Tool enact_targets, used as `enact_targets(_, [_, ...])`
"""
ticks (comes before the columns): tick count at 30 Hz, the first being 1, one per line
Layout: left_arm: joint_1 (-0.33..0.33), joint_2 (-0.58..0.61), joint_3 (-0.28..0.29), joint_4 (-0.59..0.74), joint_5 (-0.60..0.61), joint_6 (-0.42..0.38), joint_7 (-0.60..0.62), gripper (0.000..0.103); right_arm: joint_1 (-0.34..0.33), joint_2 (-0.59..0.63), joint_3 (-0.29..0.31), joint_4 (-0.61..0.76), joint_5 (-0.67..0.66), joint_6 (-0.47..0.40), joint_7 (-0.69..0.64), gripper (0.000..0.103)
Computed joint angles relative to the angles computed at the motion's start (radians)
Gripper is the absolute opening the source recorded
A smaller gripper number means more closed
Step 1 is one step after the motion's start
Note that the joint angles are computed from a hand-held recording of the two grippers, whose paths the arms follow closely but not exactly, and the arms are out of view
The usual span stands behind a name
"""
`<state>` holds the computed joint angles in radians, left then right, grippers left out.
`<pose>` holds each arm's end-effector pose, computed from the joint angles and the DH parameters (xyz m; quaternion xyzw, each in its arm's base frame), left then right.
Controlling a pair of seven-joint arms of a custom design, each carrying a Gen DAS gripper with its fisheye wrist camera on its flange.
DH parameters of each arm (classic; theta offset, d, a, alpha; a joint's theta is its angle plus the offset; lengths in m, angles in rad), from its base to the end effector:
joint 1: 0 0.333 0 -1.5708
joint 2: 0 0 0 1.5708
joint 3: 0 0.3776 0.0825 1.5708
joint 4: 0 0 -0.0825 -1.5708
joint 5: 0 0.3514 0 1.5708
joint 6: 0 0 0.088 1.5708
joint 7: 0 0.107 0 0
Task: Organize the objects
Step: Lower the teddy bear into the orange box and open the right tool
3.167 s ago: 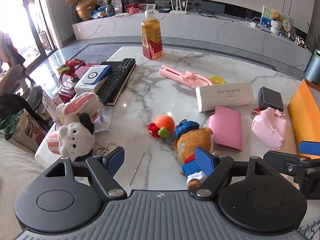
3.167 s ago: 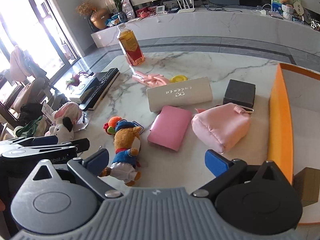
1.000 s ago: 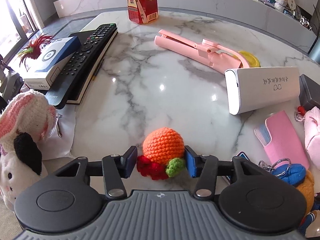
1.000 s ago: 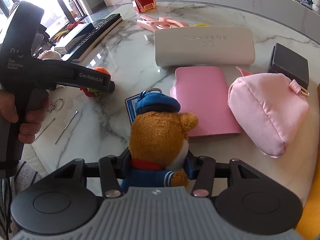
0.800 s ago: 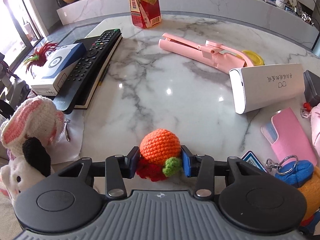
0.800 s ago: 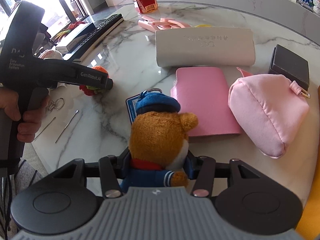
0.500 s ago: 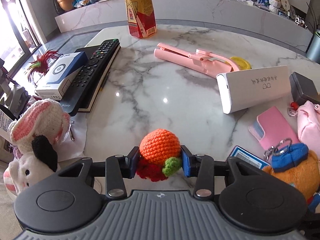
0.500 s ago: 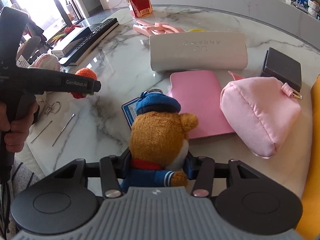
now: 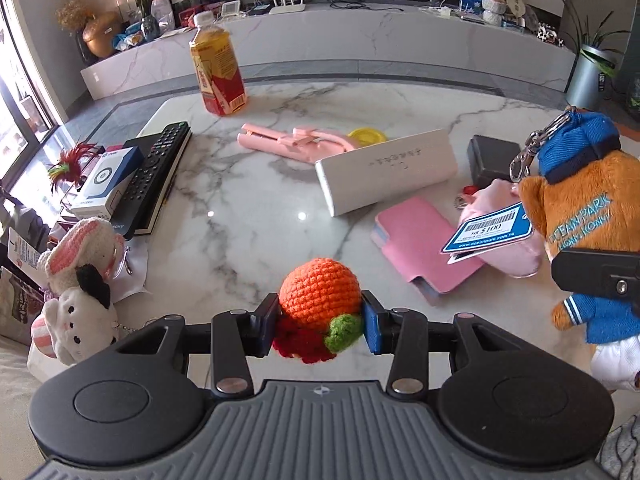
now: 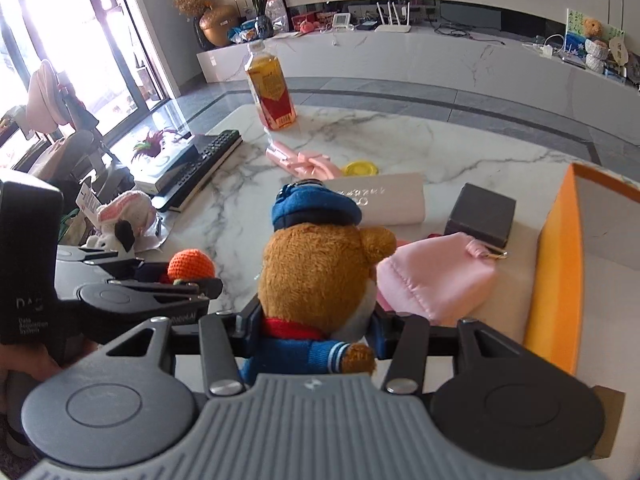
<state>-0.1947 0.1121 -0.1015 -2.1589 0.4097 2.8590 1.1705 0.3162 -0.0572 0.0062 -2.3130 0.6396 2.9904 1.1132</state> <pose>0.5449 -0.1868 0.4925 -0.5838 0.7529 -0.2134 0.2164 0.5002 0.1226 0.5250 -0.7125 0.5932 -0.1544 0.3415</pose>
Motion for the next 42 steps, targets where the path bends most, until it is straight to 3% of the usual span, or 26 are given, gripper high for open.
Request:
enact_targets(5, [-0.025,-0.023,-0.046,0.014,-0.059,0.031,0.021,0.049,-0.035,-0.095,-0.033,-0.067,-0.139,0.009,0.113,0.052])
enact_targets(8, [-0.020,-0.025,-0.104,0.022,-0.257,0.050,0.173,0.049,-0.048,-0.137,-0.067,-0.098,-0.208,0.003,0.167,0.052])
enact_targets(15, [-0.082,-0.013,-0.124,0.045,-0.361,0.075,0.256,0.049,-0.128,-0.221,-0.120,-0.154,-0.414,-0.008,0.303,0.052])
enact_targets(22, [-0.129,0.000,-0.108,0.061,-0.350,0.081,0.231,0.049,-0.292,-0.228,-0.103,-0.185,-0.666,-0.013,0.460,0.052])
enact_targets(27, [-0.148,0.005,-0.090,0.063,-0.306,0.073,0.196,0.050,-0.326,-0.155,-0.141,-0.170,-0.730,-0.052,0.494,0.052])
enact_targets(31, [-0.152,0.010,-0.083,0.070,-0.280,0.047,0.175,0.050,-0.401,-0.086,-0.109,-0.156,-0.844,-0.056,0.605,0.053])
enact_targets(34, [-0.155,0.013,-0.077,0.072,-0.251,0.037,0.151,0.050,-0.404,-0.043,-0.114,-0.142,-0.873,-0.060,0.626,0.053])
enact_targets(38, [-0.156,0.016,-0.076,0.075,-0.234,0.025,0.126,0.050,-0.365,-0.010,-0.139,-0.131,-0.746,-0.079,0.507,0.052])
enact_targets(42, [-0.161,0.022,-0.073,0.086,-0.206,0.006,0.095,0.050,-0.383,0.014,-0.118,-0.136,-0.819,-0.082,0.590,0.053])
